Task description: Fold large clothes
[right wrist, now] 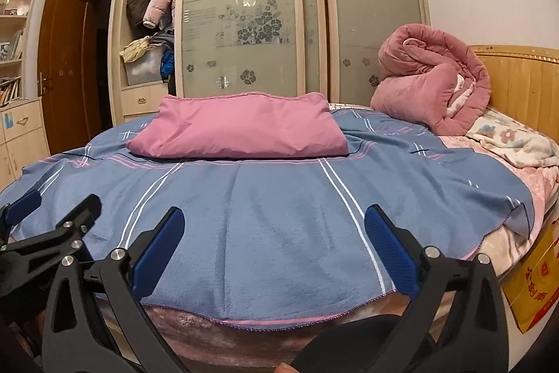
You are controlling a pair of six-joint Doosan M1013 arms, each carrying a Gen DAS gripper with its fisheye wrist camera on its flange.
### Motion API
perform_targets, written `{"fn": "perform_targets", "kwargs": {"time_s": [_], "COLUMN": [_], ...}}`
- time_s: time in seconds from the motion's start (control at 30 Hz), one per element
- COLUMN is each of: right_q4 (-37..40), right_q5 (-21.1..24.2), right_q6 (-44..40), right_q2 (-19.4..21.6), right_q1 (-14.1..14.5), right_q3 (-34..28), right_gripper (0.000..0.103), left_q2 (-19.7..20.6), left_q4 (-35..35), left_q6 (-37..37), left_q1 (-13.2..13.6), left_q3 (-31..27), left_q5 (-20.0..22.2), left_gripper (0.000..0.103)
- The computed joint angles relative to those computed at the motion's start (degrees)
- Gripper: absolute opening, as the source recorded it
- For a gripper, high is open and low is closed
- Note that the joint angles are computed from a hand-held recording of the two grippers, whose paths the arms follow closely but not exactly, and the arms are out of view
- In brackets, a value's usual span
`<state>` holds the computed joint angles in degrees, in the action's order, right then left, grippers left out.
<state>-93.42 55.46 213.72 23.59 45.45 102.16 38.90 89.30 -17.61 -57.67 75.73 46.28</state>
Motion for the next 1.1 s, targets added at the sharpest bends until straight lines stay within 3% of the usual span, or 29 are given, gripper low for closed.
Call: {"fn": "perform_targets", "kwargs": {"time_s": [0.2, 1.1], "right_q4": [0.6, 1.7], "right_q5": [-0.9, -0.3], "right_q6": [-1.1, -0.9], "right_q2": [0.3, 0.5], "right_q1": [-0.2, -0.8], "right_q3": [-0.4, -0.6], "right_gripper": [0.102, 0.102], "left_q2": [-0.1, -0.3], "left_q4": [-2.4, -0.9], "left_q6": [1.4, 2.1], "left_q1": [0.5, 0.4], "left_q3": [-0.3, 0.3], "left_q5": [-2.3, -3.1], "left_gripper": [0.101, 0.101]}}
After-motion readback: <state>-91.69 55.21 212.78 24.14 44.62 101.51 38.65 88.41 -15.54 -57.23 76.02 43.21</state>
